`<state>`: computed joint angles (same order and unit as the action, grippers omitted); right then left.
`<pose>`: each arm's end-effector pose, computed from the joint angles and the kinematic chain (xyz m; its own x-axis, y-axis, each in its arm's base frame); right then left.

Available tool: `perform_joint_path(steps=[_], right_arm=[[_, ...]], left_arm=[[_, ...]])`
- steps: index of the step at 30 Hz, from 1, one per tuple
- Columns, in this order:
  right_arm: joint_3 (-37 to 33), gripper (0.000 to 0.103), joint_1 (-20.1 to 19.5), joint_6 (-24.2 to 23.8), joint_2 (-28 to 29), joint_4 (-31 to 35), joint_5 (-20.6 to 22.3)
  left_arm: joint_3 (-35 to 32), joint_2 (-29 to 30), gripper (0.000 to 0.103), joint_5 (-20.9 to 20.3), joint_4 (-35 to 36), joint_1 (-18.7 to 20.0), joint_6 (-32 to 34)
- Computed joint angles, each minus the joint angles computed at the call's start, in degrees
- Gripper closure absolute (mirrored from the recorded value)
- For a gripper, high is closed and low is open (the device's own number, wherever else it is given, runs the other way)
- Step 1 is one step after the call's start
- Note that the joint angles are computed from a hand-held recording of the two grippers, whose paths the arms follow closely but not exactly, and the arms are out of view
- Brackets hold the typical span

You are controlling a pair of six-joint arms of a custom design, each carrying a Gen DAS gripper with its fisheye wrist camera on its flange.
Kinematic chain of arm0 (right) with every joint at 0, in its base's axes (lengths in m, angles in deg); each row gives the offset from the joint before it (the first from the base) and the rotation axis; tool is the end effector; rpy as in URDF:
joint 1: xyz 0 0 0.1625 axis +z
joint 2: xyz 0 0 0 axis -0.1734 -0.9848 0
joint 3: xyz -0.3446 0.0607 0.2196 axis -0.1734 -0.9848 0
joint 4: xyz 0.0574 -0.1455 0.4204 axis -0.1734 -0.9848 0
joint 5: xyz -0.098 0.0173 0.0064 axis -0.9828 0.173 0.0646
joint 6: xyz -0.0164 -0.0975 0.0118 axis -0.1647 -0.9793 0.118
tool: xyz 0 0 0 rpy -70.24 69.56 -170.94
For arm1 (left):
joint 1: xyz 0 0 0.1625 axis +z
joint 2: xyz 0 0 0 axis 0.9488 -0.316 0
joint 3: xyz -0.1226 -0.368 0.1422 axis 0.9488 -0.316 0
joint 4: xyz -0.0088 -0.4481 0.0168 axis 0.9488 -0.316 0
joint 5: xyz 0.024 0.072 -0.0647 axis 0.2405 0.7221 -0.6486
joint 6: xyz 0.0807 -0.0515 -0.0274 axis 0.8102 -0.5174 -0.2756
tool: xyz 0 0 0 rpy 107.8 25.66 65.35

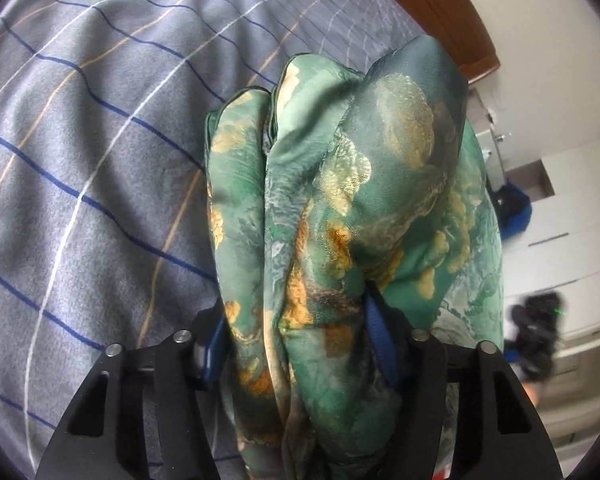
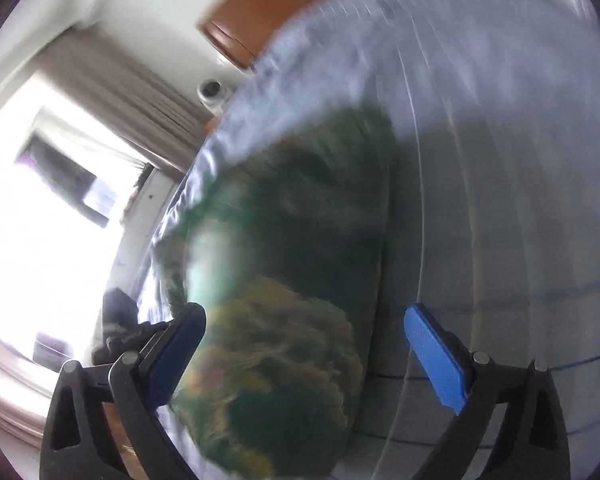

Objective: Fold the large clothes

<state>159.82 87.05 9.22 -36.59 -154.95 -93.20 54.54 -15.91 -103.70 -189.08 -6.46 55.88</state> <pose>-0.0174 -0.6992 0.3622 -0.9950 0.0986 0.0136 0.0723 0.8102 -0.5817 -0.2020 -0.7831 0.0735 -0.9938 0.0923 -0.0623 0.1038 0.9700 -0.2199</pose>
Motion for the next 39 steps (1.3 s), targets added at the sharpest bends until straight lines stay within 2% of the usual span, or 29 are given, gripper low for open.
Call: perform_joint_path(steps=[2, 3, 5, 6, 7, 9, 10, 13, 14, 15, 16, 17, 18, 19, 20, 21, 22, 23, 25, 26, 28, 30, 34, 39], right_arm=[[-3.59, 0.004, -2.99, 3.46, 4.25, 7.41, 9.47], [-3.86, 0.003, -3.57, 4.6, 5.34, 7.51, 11.14], [-2.26, 0.011, -2.55, 5.13, 5.81, 1.4, 8.55], [-1.72, 0.021, -1.32, 3.27, 5.31, -0.12, 5.87], [-0.68, 0.029, 0.85, -0.99, 4.29, -2.46, 1.3], [1.76, 0.034, 3.99, -9.85, 2.36, -6.62, -3.53], [2.92, 0.034, 5.13, -12.87, 0.96, -8.01, -4.01], [4.75, 0.034, 5.66, -15.2, -1.92, -12.02, -1.76], [4.27, 0.034, 5.13, -14.98, -2.16, -12.32, -0.52], [3.79, 0.034, 4.55, -14.08, -2.3, -12.27, 0.57], [3.35, 0.029, 3.76, -12.76, -2.35, -12.06, 1.75], [1.95, 0.024, 2.66, -10.49, -1.62, -10.52, 2.88], [0.6, 0.011, 1.62, -7.93, -1.08, -8.28, 3.03], [-0.38, 0.005, 1.03, -5.84, -0.62, -6.73, 1.82], [-0.57, 0.005, 0.56, -3.73, -0.41, -6.52, -1.79], [0.76, 0.005, 0.32, -3.79, -1.14, -8.45, -4.44], [3.13, 0.005, -0.08, -5.49, -2.73, -11.15, -5.3], [4.86, 0.004, -0.31, -6.89, -3.97, -12.7, -5.25], [8.84, 0.002, 0.06, -11.46, -7.31, -15.48, -7.61], [11.65, 0.001, 0.97, -14.97, -9.18, -17.95, -10.31], [15.93, 0.001, 2.66, -20.95, -12.14, -21.83, -14.78], [19.74, 0.001, 3.6, -25.79, -14.55, -24.62, -17.91], [26.72, 0.001, 6.28, -32.69, -18.77, -31.75, -22.62], [29.74, 0.001, 9.29, -34.62, -20.3, -36.29, -25.72]], left_arm=[[0.8, -0.36, 0.05, -0.42, -1.78, -0.05, -0.35], [1.76, -0.97, 0.053, -0.9, -3.42, -0.14, -0.12], [2.8, -2.11, 0.058, -1.02, -4.51, -0.66, 0.22], [3.76, -2.92, 0.06, -0.88, -5.19, -1.01, 0.7], [4.31, -3.51, 0.061, -0.59, -5.79, -1.52, 1.36], [4.61, -4.3, 0.061, -0.85, -6.38, -2.65, 2.06], [4.61, -4.53, 0.061, -1.01, -6.85, -3.24, 2.47], [2.42, -3.24, 0.06, -0.1, -9.58, -5.54, 5.63], [1.03, -2.1, 0.058, 1.19, -10.14, -6.19, 6.91], [0.48, -1.52, 0.05, 2.74, -10.6, -6.66, 7.76], [-1.16, 0.13, 0.037, 5.47, -10.56, -7.23, 8.29], [-2.72, 1.48, 0.031, 8.31, -9.51, -7.55, 8.45], [-3.86, 2.65, 0.027, 10.64, -8.48, -7.73, 7.82], [-2.63, 2.83, 0.029, 14.23, -9.86, -8.09, 9.38], [1.0, 0.62, 0.029, 16.59, -10.48, -8.47, 8.59], [4.11, -1.08, 0.029, 16.94, -13.5, -8.77, 9.17], [7.66, -2.77, 0.027, 17.06, -18.92, -9.25, 10.74], [9.88, -3.69, 0.024, 18.92, -22.51, -10.01, 11.81], [14.51, -5.9, 0.004, 25.68, -28.38, -12.63, 14.42], [17.25, -7.06, 0.002, 30.4, -32.16, -14.61, 16.38], [21.1, -8.31, 0.001, 36.55, -38.33, -17.57, 20.23], [23.47, -8.94, 0.001, 40.47, -41.5, -19.99, 22.53], [27.02, -10.54, 0.001, 43.39, -43.27, -23.09, 22.34], [29.8, -11.2, 0.001, 47.41, -44.46, -27.06, 24.23]])
